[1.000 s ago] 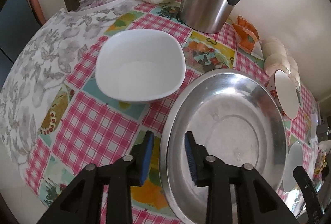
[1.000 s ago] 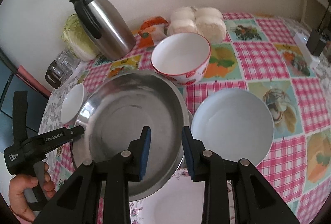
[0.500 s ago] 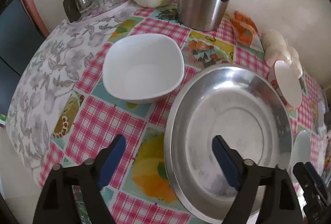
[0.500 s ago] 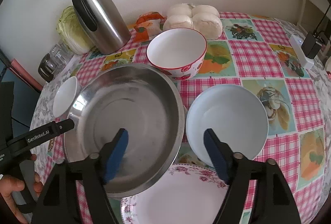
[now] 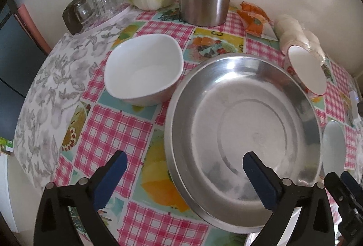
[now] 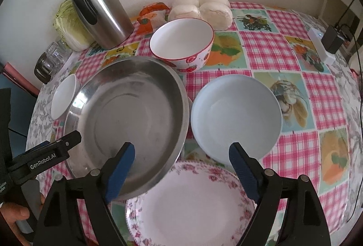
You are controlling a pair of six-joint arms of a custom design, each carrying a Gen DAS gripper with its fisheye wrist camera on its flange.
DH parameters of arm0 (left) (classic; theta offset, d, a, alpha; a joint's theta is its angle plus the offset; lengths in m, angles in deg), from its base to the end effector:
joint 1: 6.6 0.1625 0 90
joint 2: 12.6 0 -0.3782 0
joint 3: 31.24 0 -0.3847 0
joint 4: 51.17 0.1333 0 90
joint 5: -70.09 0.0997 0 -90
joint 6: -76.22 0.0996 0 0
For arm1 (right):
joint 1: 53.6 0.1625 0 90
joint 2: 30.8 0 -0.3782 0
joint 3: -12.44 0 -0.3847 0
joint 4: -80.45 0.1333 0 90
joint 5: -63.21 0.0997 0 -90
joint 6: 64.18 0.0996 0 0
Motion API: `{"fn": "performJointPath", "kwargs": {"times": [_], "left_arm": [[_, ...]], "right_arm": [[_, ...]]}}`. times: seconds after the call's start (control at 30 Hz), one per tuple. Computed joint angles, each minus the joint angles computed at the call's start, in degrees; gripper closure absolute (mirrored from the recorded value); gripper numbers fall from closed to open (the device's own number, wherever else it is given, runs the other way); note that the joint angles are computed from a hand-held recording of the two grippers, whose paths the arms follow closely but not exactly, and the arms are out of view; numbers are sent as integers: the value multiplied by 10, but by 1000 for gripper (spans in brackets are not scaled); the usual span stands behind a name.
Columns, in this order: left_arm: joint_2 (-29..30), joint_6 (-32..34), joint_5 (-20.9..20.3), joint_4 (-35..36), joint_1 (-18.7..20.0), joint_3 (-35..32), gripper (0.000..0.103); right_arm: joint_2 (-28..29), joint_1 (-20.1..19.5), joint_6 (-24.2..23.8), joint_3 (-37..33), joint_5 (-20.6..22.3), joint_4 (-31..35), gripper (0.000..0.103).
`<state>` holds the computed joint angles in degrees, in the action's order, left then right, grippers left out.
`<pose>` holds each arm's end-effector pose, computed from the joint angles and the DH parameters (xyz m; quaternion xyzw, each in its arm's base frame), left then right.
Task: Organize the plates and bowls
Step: 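Lower the steel basin onto the cloth and open both grippers, then move both grippers to the floral plate rim and close on it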
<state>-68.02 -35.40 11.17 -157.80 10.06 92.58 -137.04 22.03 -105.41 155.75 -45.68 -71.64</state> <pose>-0.2833 -0.2776 -0.0149 -0.1737 0.8572 -0.2590 0.4098 0.0156 -0.3461 0.2505 0.1891 -0.9449 0.1143 0.2414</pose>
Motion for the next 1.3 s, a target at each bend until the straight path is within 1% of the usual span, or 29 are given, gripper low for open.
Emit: {"fn": "performJointPath", "kwargs": {"times": [0.1,0.23,0.37,0.53,0.67,0.73,0.83,0.9,1.03,1.13,1.3], "left_arm": [[0,-14,3,3,-16,-1,0],[-4,-38,7,1,-40,4,0],[-3,-65,16,-11,-66,9,0],[5,-86,30,-7,-96,5,0],[16,-91,40,-15,-117,2,0],[20,-81,38,-33,-120,4,0],[31,-62,25,-56,-121,1,0],[41,-42,22,-72,-121,-3,0],[63,-20,3,-78,-119,-19,0],[73,-15,-15,-112,-115,-14,0],[87,4,-42,-162,-104,-7,0]], "right_arm": [[-26,-2,-7,7,3,13,17],[-75,-11,-19,18,14,41,17],[-121,-19,-38,32,17,52,17],[-183,-51,-63,45,40,81,17],[-219,-79,-86,55,54,93,17],[-236,-95,-96,58,66,108,17],[-255,-115,-109,62,76,122,17],[-262,-129,-114,63,77,128,17],[-264,-148,-121,67,72,124,17],[-245,-156,-122,70,51,98,17],[-205,-169,-106,61,27,86,17]]}}
